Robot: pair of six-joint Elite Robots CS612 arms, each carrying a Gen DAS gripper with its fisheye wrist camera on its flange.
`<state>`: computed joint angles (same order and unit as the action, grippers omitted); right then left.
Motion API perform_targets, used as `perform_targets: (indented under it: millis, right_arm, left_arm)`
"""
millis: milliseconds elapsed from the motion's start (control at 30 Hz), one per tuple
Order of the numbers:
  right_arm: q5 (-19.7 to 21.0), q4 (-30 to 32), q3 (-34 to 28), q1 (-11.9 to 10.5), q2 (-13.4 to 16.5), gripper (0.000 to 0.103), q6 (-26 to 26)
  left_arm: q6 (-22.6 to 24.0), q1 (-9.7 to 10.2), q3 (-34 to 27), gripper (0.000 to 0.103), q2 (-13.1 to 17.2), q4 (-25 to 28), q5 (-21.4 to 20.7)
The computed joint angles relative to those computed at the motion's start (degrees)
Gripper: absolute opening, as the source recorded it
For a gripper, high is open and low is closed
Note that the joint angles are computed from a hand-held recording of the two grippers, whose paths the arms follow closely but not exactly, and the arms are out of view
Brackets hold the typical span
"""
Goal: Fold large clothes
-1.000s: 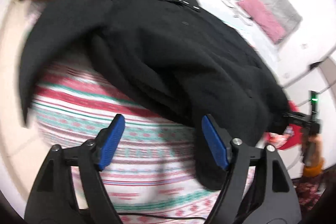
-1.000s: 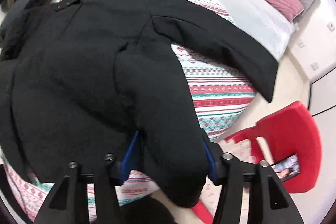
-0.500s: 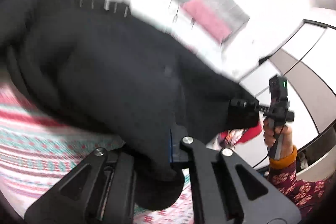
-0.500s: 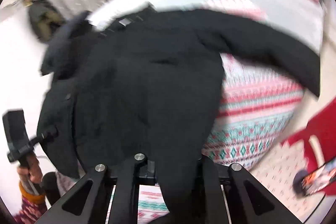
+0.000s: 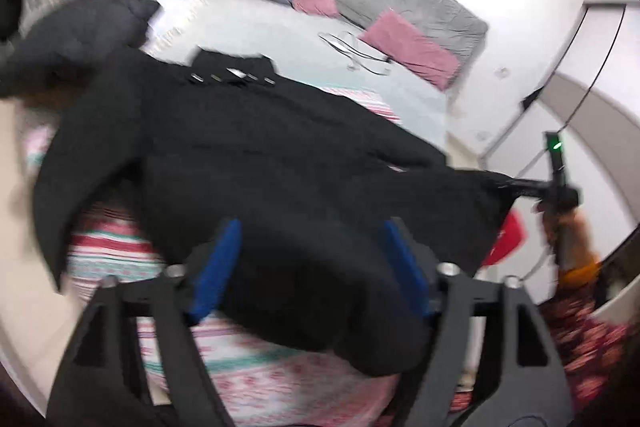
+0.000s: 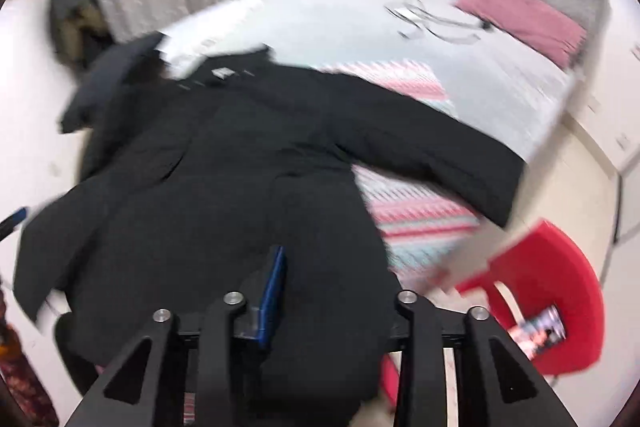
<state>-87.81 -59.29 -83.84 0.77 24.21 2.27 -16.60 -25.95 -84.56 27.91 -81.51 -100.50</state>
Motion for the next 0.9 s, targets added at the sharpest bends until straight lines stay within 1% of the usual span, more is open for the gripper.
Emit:
perform_targets:
  millis: [33, 67, 100, 133, 167, 233, 267, 333, 400, 500, 567, 600, 667, 700, 733, 767, 800, 867, 900]
  right_arm:
    - [-1.3, -0.1, -0.3, 0.0, 0.4, 0.044, 1.2]
    - [-1.8, 0.2, -1.1, -0.4, 0.6, 0.046, 1.4]
    - [-2.1, 0.1, -1.7, -0.4, 0.9, 0.051, 1.4]
    - [-1.6, -0.1, -2.1, -0.3, 1.1, 0.054, 0.9]
    - [-0.8, -0.3, -2.2, -0.3, 1.2, 0.056, 0.2]
    - [1.8, -0.6, -1.9, 0.6, 1.2, 0.061, -2.8]
    - [3.0, -0.6, -1.4, 1.0, 0.6, 0.062, -4.0]
    - [5.5, -1.6, -0.1, 2.1, 0.6, 0.065, -6.3]
    - [8.5, -1.6, 1.3, 3.4, 0.6, 0.065, -8.5]
    - [13.0, 0.0, 2.7, 5.3, 0.7, 0.065, -12.8]
    - [14.5, 0.5, 3.6, 6.4, 0.6, 0.065, -15.1]
    - [15.2, 0.7, 3.8, 6.9, 0.6, 0.065, -15.8]
    - [17.8, 0.6, 3.9, 7.8, 0.7, 0.065, -17.2]
    - [19.5, 0.7, 3.9, 8.0, 0.7, 0.065, -17.8]
    - [21.2, 0.9, 4.2, 8.1, 0.5, 0.065, -18.6]
    - [23.8, 1.5, 4.0, 8.3, 0.3, 0.065, -19.9]
    - [25.3, 1.9, 3.9, 8.4, 0.3, 0.065, -20.6]
    - [28.5, 3.3, 4.0, 9.2, 0.2, 0.071, -22.6]
    - [29.1, 4.1, 4.2, 9.7, 0.2, 0.073, -23.7]
  left_arm:
    - [0.5, -0.15, -1.3, 0.079, 0.9, 0.7, 2.9]
    - [0.3, -0.06, -2.0, 0.079, 1.2, 1.7, 4.3]
    - [-0.5, -0.01, -2.3, 0.079, 1.5, 3.1, 5.9]
    - [-2.0, 0.11, -2.6, 0.079, 1.8, 4.8, 6.9]
    - [-3.7, 0.34, -2.5, 0.079, 2.0, 6.0, 7.0]
    - [-6.5, 0.84, -2.5, 0.079, 2.9, 7.3, 6.1]
    - [-7.4, 0.98, -2.1, 0.079, 3.3, 7.5, 6.4]
    - [-9.8, 0.75, -2.1, 0.079, 4.0, 9.5, 9.4]
    - [-11.8, 0.78, -2.0, 0.079, 4.7, 11.0, 10.1]
    - [-12.7, 1.15, -1.3, 0.079, 5.4, 10.3, 9.3]
    - [-13.0, 1.78, 0.1, 0.079, 5.6, 8.2, 8.5]
    - [-13.8, 2.14, 0.9, 0.079, 5.5, 7.6, 7.7]
    - [-15.9, 3.12, 2.5, 0.077, 5.5, 6.4, 4.4]
    - [-17.1, 3.55, 3.1, 0.073, 5.6, 5.4, 2.7]
    - [-18.3, 3.97, 3.7, 0.071, 5.6, 4.3, 1.0]
    - [-19.2, 4.32, 4.2, 0.067, 5.9, 3.2, -0.4]
    - [-20.0, 4.53, 4.6, 0.062, 6.0, 2.3, -1.4]
    - [-21.1, 4.78, 5.3, 0.058, 6.0, 0.9, -2.8]
    - [-21.5, 4.84, 5.6, 0.053, 6.0, 0.3, -3.3]
